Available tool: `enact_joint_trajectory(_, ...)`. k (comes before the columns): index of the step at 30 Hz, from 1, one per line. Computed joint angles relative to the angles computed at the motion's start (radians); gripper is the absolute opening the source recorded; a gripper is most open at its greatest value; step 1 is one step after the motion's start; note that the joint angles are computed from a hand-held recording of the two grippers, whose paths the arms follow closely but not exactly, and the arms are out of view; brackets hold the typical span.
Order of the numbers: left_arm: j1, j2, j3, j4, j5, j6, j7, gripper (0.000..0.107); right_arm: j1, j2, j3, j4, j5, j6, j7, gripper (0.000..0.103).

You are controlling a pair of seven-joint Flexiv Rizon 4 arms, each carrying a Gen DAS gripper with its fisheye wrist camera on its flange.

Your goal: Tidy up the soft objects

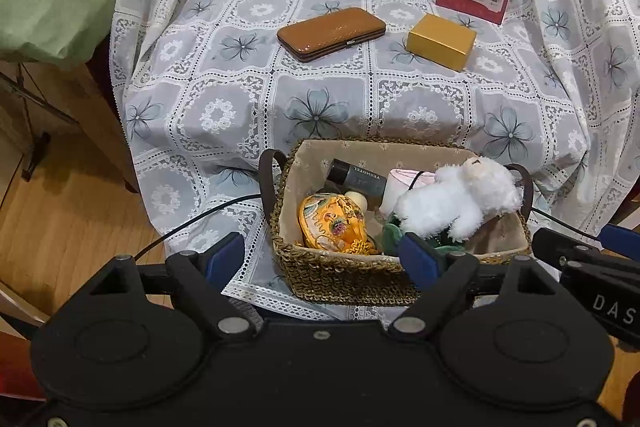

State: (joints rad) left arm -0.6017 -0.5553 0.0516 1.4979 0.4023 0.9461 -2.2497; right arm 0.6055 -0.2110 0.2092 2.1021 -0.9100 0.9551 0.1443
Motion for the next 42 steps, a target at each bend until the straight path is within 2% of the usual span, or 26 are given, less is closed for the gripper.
enact_joint_trajectory(18, -0.018, 0.035, 0.009, 0.039, 0.058, 0.032, -0.058, 0.083, -0.004, 0.04, 0.016, 0.037, -0.056, -0.01, 0.077, 0.073)
enact_joint_trajectory(42, -0.008, 0.041, -0.002, 0.053, 0.049, 0.034, -0.06, 0.083, -0.002, 0.035, 0.02, 0.029, -0.046, -0.011, 0.057, 0.073)
